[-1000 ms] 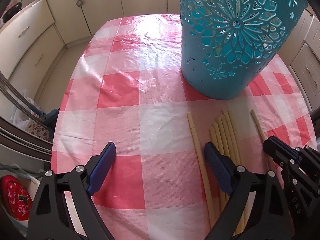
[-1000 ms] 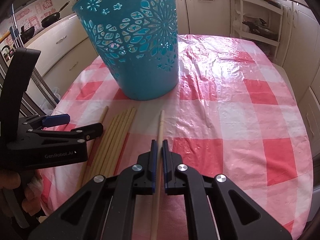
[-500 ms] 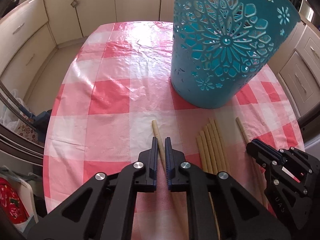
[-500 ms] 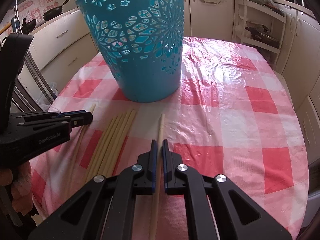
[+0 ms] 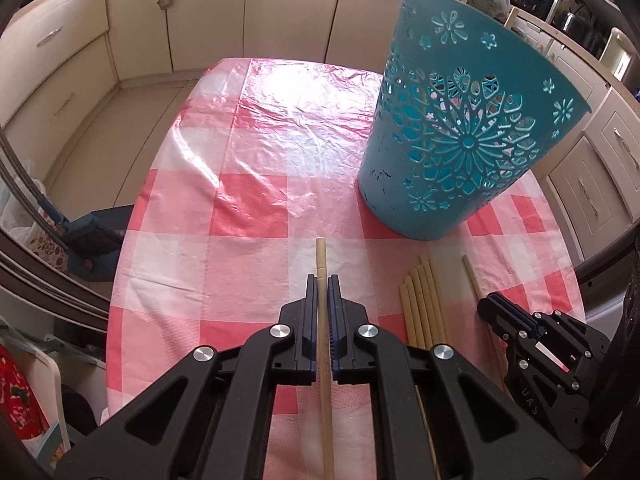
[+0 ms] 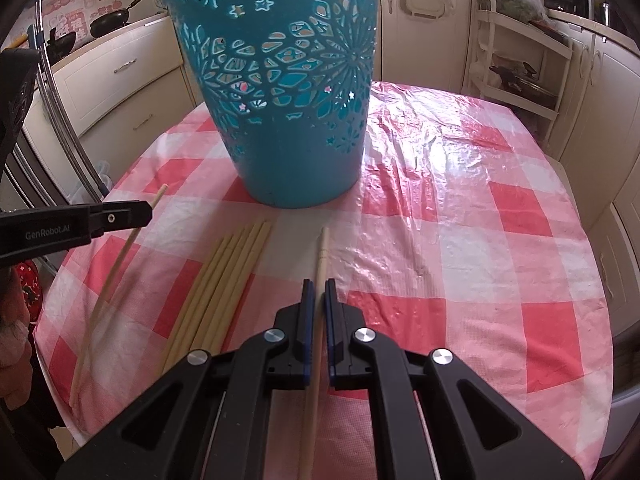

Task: Organize utensils
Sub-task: 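Lift the chopstick with the left tool over the teal basket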

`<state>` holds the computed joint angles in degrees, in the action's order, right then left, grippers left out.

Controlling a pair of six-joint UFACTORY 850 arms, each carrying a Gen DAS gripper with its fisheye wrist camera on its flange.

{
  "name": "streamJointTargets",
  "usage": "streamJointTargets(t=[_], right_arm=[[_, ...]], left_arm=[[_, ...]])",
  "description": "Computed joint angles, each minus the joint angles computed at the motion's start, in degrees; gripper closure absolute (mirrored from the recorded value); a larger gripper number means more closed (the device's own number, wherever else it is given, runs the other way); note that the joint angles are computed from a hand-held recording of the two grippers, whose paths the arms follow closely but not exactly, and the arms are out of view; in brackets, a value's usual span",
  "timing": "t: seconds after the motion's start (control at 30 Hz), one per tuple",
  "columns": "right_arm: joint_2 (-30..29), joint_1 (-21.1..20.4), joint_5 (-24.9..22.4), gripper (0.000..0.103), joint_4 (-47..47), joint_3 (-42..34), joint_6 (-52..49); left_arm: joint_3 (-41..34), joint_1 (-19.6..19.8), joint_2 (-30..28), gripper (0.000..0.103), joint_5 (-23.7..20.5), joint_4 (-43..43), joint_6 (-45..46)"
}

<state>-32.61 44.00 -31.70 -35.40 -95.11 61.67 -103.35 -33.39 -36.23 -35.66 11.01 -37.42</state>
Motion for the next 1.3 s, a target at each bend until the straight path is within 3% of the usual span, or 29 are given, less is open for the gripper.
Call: streamJointTargets(t=[0.4,0.87,1.03,1.3], right_arm=[[0.0,0.1,-0.2,0.097,-0.6,-0.1,0.3],[0.5,-0.3,1.5,0.097,0.9,0.7,0.1],[1.1,-1.0,3.4,0.097,2.8,1.6,-0.4],[1.5,-1.4,4.9,0.097,4.6,2.3,-1.0]], left_arm=[[5.5,0.7,5.0,0.099,4.9,3.2,-5.8],[12.1,3.1,16.4,0.099,15.7,9.3,-14.7],[5.8,1.7,14.5,0.099,16.6,10.8,-14.1],[-18.0,-1.0,0.2,0.098,12.0,26.0,-25.1]])
